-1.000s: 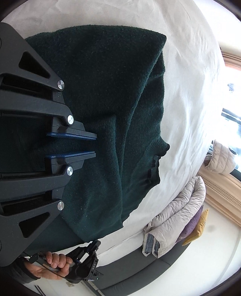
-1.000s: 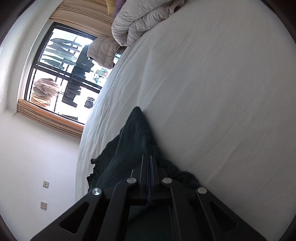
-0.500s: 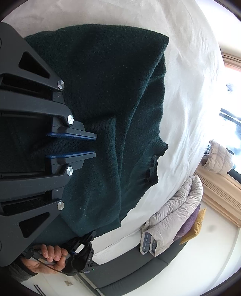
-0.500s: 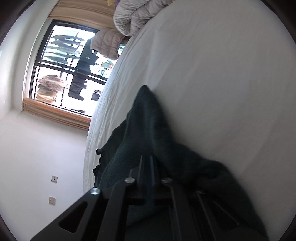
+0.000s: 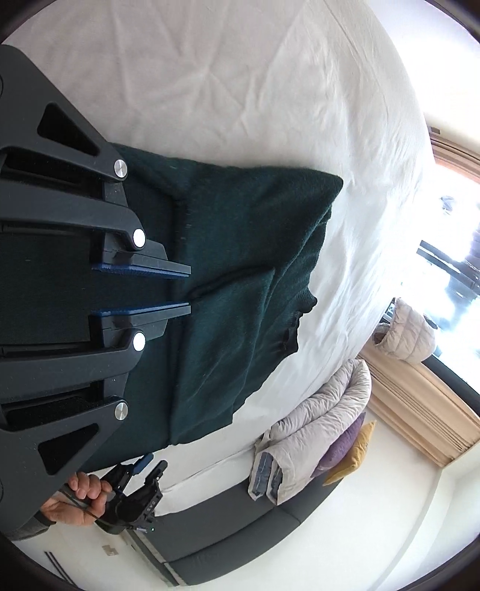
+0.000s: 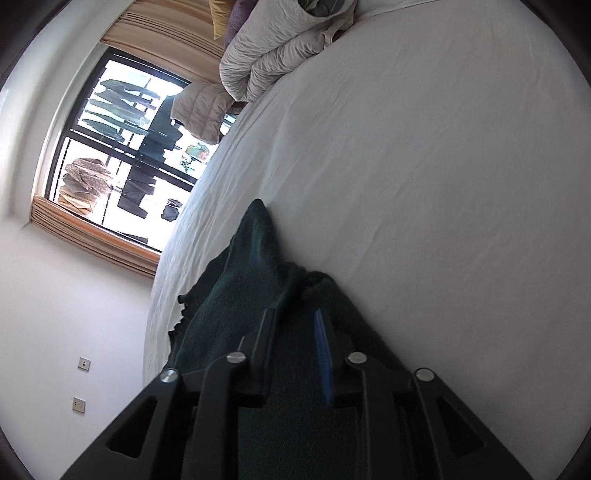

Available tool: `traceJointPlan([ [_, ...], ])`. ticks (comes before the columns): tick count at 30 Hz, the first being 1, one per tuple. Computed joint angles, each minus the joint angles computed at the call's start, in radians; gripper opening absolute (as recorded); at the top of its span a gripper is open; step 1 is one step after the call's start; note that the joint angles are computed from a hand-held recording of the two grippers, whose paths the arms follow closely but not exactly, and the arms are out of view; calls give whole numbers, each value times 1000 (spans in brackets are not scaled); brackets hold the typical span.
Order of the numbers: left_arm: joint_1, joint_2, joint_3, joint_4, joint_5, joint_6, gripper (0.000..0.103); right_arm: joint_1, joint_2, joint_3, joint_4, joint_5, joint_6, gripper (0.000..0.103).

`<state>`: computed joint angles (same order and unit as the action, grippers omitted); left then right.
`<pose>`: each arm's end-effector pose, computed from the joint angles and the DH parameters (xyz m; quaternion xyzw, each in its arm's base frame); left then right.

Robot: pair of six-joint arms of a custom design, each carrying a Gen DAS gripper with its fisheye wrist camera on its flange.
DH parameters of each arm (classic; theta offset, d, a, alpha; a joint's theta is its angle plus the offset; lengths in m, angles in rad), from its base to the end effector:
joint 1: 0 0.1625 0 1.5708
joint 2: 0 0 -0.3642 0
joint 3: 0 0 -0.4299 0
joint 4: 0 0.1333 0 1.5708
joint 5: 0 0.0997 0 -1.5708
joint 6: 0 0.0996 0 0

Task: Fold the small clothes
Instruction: 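Smooth the folded side flat with the right gripper and release, then move both open grippers to the sweater's hem edge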

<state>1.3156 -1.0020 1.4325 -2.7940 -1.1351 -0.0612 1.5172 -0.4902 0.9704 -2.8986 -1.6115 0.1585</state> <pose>-0.0124 -0.7420 0.2976 0.0042 0.9045 -0.4036 0.1375 0.0839 -0.8489 0.1443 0.1048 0.9053 -0.4115 0.0030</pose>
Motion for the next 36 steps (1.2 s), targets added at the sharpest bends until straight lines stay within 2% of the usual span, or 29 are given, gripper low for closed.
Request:
traceJointPlan([
  [2, -21, -72, 112, -49, 22, -4, 12, 1, -81, 125, -55, 19, -32, 61],
  [3, -31, -106, 165, -72, 28, 2, 12, 2, -121, 183, -72, 32, -74, 63],
  [6, -70, -190, 300, -109, 90, 23, 12, 23, -221, 310, -74, 5, -237, 63],
  [8, -94, -244, 382, -130, 95, 44, 13, 44, -280, 402, -138, -32, -355, 63],
  [9, -110, -272, 425, -150, 111, 57, 18, 56, -306, 449, -188, -55, -417, 63],
  [10, -125, -297, 465, -168, 122, 70, 27, 69, -327, 494, -253, -72, -481, 65],
  [11, -138, -323, 506, -185, 124, 77, 62, 80, -344, 539, -331, -82, -546, 72],
  [12, -149, -346, 543, -217, 119, 84, 92, 87, -362, 587, -419, -82, -611, 84],
  [13, -158, -370, 578, -256, 104, 95, 98, 96, -368, 625, -516, -81, -670, 90],
  [14, -168, -391, 609, -281, 94, 106, 99, 104, -366, 656, -613, -82, -720, 100],
  [16, -188, -432, 648, -254, 88, 104, 99, 124, -357, 688, -744, -93, -801, 103],
  [17, -204, -452, 664, -227, 107, 95, 99, 134, -358, 697, -760, -100, -831, 103],
  [19, -246, -484, 706, -218, 175, 122, 99, 153, -362, 705, -749, -123, -878, 103],
  [23, -370, -500, 818, -351, 388, 338, 99, 174, -375, 763, -779, -121, -1001, 103],
  [26, -444, -494, 884, -403, 513, 477, 99, 185, -396, 834, -794, -121, -1097, 103],
  [29, -503, -456, 946, -462, 622, 644, 99, 185, -423, 895, -749, -124, -1168, 103],
  [33, -563, -405, 1046, -577, 689, 891, 99, 177, -453, 957, -690, -126, -1226, 102],
  [36, -587, -390, 1107, -602, 703, 1001, 99, 171, -462, 985, -671, -136, -1248, 97],
])
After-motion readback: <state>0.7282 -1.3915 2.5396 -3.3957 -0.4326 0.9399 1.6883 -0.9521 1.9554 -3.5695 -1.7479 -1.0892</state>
